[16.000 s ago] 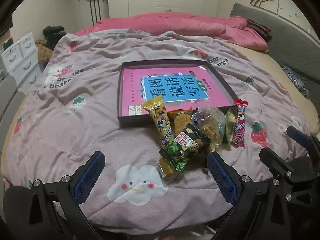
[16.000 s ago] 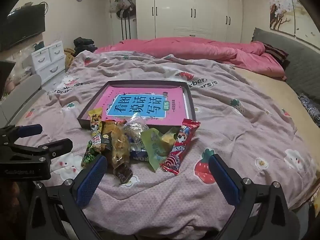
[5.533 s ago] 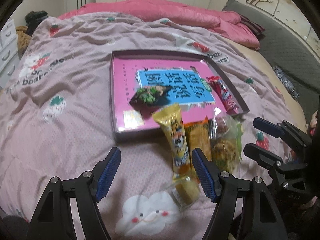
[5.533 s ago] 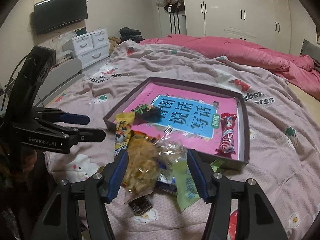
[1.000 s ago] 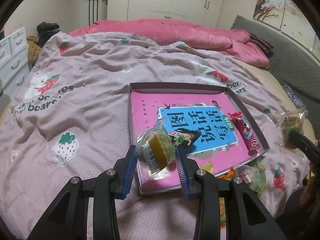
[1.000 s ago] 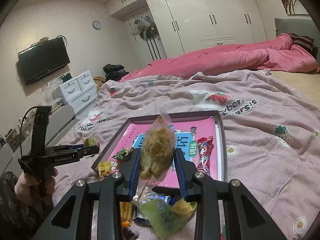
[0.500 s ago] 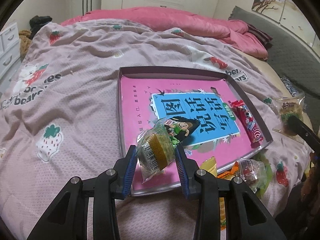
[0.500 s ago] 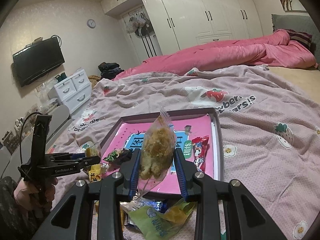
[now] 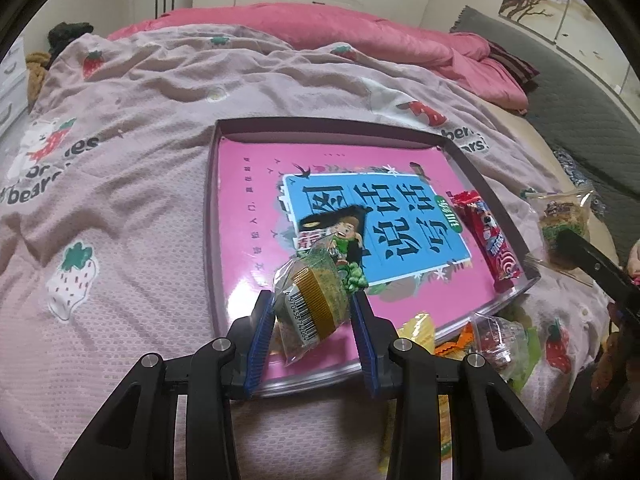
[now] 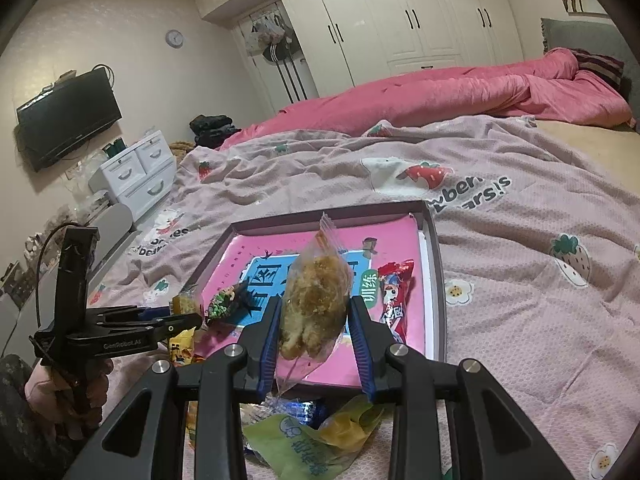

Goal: Organize snacks
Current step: 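Carry the cake packet and pastry bag with both tools onto the tray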

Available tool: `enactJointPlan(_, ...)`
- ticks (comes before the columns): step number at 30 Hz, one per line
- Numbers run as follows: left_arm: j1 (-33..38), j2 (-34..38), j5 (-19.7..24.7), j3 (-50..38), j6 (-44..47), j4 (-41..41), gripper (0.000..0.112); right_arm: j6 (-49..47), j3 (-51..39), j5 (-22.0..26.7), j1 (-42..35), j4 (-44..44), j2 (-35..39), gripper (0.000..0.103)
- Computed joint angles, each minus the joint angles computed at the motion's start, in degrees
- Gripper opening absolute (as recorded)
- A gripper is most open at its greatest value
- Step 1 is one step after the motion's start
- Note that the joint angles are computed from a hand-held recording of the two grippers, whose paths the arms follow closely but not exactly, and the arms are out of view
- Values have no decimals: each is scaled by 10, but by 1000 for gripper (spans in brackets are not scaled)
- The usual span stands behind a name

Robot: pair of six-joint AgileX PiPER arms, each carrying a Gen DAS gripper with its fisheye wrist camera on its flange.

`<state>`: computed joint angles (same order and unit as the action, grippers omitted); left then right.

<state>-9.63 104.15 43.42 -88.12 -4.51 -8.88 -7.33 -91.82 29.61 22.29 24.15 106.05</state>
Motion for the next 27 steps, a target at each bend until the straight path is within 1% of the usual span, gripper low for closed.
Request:
enactJointPlan(8, -5, 9, 2, -7, 13, -17, 40, 8, -22, 17, -4, -3, 22, 33)
enactJointPlan(19, -5, 17, 3, -12, 24, -31, 40, -5, -60, 43, -11, 20, 62, 33)
enactJointPlan(27, -4, 19, 6, -13, 30, -37, 40, -7, -91, 82, -13, 28, 91, 34)
